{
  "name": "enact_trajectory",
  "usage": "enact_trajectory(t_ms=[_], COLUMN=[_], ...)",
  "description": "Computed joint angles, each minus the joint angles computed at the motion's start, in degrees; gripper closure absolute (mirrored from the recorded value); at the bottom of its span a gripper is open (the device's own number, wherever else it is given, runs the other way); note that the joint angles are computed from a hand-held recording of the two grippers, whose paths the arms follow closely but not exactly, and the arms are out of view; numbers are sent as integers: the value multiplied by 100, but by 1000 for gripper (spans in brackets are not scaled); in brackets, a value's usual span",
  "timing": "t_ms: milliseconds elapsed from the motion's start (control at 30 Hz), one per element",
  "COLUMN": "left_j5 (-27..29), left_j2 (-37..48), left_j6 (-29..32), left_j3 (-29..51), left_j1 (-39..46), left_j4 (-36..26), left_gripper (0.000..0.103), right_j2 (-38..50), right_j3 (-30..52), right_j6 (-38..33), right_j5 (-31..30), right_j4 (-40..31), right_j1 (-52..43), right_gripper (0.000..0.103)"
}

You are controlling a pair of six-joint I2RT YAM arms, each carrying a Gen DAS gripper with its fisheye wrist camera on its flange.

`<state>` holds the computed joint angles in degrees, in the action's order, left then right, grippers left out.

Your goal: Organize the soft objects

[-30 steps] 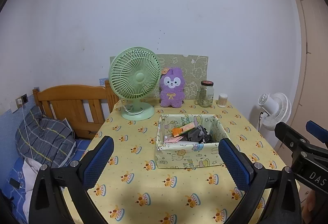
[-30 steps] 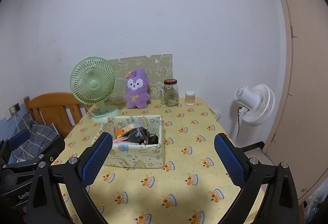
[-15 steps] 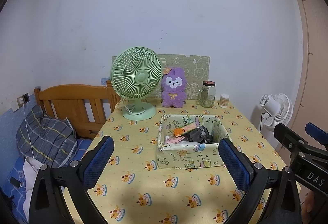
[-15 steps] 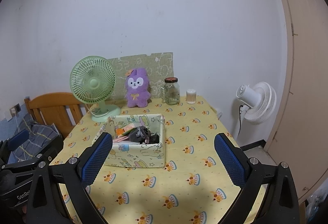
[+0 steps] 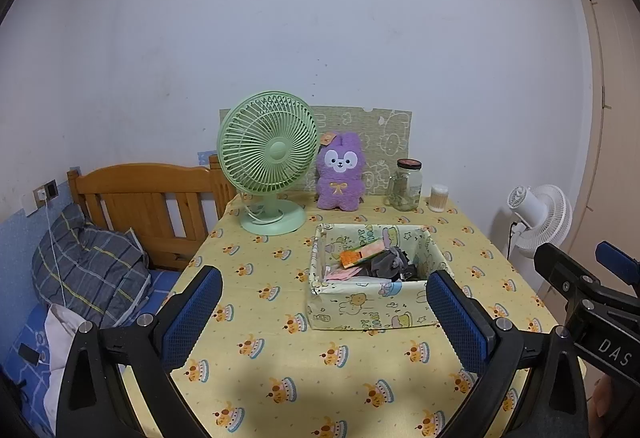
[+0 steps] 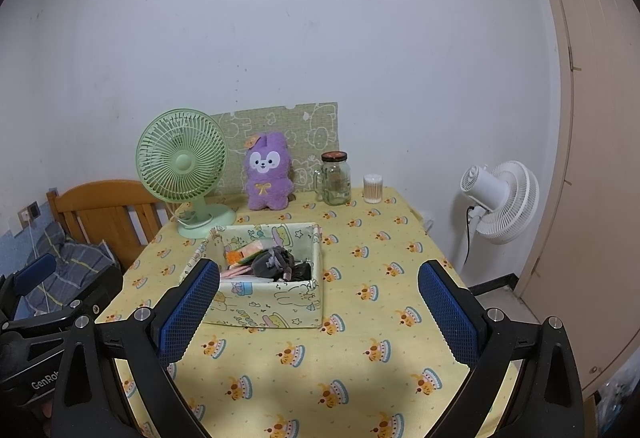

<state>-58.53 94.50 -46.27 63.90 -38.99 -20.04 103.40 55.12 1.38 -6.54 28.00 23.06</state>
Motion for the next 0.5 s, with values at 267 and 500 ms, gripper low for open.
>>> enact_trajectory(t_ms=[267, 500], left_j5=[-24, -13], left_j2=[24, 29], left_j6=[-40, -59], left_j3=[36, 46], left_j1=[1, 1], left_j4=[-51, -77], left_gripper=[0, 0], right_j2=[28, 35], right_j3=[14, 4], right_j6=[10, 27], right_j5=[-29, -34], right_j4=[9, 33], right_j1=[-3, -3], right_gripper=[2, 2])
